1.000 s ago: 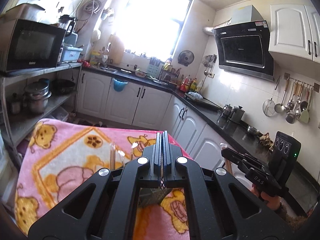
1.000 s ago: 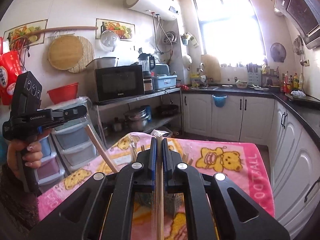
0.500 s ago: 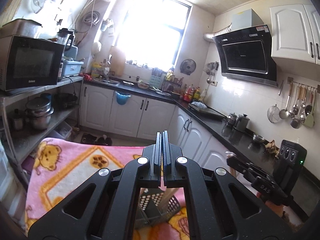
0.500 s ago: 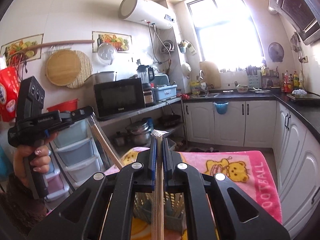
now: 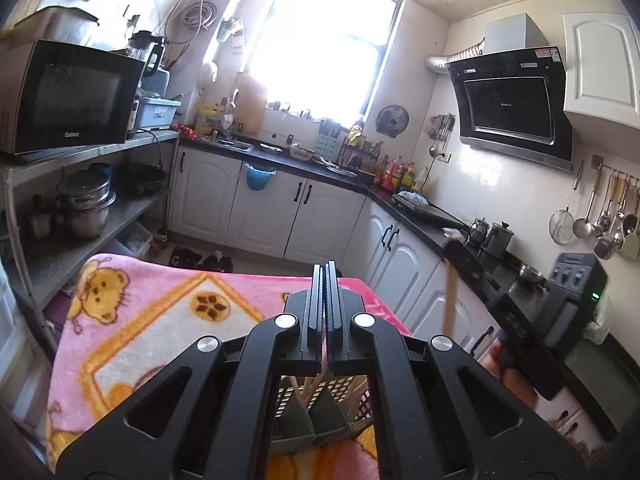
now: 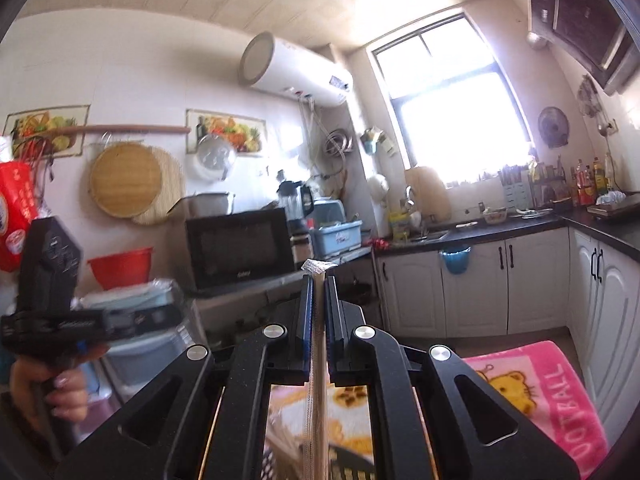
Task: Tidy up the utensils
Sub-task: 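Raise both held chopsticks high and carry them above the green caddy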
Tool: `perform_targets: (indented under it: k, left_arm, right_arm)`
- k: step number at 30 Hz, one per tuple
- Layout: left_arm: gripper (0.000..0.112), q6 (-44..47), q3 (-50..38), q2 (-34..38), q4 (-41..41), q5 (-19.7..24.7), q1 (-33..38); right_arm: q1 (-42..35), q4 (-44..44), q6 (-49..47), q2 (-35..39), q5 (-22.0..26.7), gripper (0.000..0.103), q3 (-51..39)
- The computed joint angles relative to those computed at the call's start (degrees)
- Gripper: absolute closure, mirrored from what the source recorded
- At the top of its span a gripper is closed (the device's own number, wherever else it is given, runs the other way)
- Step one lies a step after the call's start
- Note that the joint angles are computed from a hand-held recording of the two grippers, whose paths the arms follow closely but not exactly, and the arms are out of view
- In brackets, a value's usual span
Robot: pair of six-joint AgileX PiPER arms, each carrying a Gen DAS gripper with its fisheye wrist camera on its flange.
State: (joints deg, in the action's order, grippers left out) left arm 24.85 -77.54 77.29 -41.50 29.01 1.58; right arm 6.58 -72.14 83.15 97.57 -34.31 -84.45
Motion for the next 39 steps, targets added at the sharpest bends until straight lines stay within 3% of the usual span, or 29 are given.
perform_targets:
  k: [12,18,23,26,30,39]
  left_arm:
    - [0.112,6.0,1.7,1.0,-5.1,0.4,0.8]
    - [0.112,10.1,3.8,2.2,-9.2,0.1,0.8]
    - [0.112,12.7,5.2,3.4,-12.0,-0.2,0.8]
    - [0.112,14.4,6.2,3.8,-13.7,-0.4,0.7]
    - [0.112,15.5,7.4,4.2,-14.5,-1.0,0.3]
    - [0.112,17.6,10.1,4.9,-17.2,-1.8,-0.4]
  right_arm:
    - [7.6,31.6,-35.7,8.3,6.0,0.097,-2.2]
    - [9.0,38.3,-43.1,9.7,8.0,0.097,-1.3]
    - [10.4,50.7,-56.1,9.0,7.4,0.097,2.4]
    - [10.9,60.3,-64.8,8.3,4.7,0.097,5.9]
    - [10.9,64.8,-69.4,7.9,1.6,0.097,9.0]
    - [9.2,61.0,-68.0,6.5,-2.4,0.097,15.6]
